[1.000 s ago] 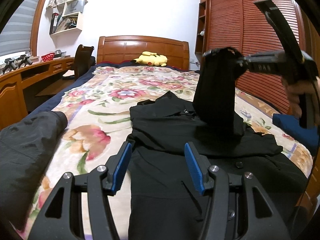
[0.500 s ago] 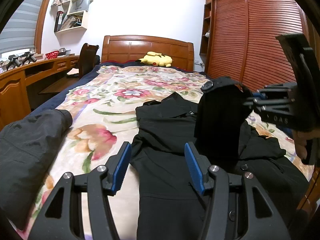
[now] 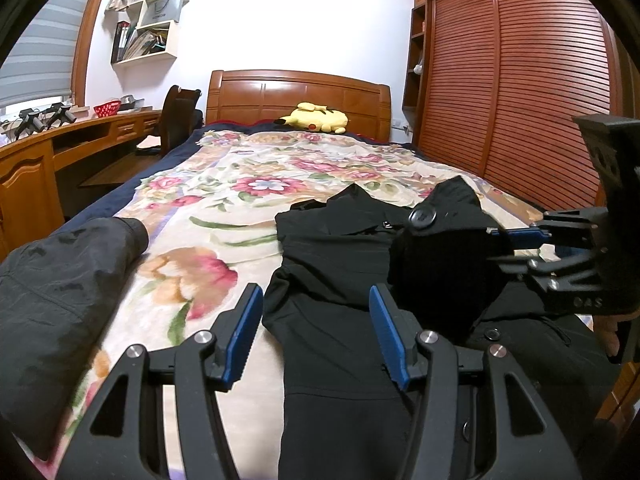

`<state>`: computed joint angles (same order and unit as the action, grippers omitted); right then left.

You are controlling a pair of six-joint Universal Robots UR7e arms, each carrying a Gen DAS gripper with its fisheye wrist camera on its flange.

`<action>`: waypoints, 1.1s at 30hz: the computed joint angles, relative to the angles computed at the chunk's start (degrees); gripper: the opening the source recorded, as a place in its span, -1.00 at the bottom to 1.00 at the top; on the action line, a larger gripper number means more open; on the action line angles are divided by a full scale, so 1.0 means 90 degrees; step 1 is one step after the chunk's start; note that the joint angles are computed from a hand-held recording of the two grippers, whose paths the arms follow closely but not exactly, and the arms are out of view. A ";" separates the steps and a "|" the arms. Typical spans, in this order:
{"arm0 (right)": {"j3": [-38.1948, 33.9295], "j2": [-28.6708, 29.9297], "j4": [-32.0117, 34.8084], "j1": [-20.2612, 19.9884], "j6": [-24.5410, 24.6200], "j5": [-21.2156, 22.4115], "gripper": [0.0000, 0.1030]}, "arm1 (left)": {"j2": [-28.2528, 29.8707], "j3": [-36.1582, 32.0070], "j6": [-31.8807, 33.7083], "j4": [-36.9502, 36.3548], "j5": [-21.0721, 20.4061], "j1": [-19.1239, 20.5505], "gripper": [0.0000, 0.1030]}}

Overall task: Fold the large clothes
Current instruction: 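Carry the held sleeve across the coat front with the right tool, then lower the sleeve onto the coat front and open the right tool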

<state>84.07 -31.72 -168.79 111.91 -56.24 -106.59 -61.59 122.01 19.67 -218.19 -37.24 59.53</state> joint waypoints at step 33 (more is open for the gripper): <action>0.0177 -0.0122 -0.1164 -0.1175 0.0499 -0.1035 0.06 | 0.0058 -0.0170 -0.0876 0.1566 -0.0079 0.0297 0.05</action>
<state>85.66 -32.82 -179.27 101.33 -51.75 -115.91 -61.07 120.48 11.79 -204.09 -37.95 62.20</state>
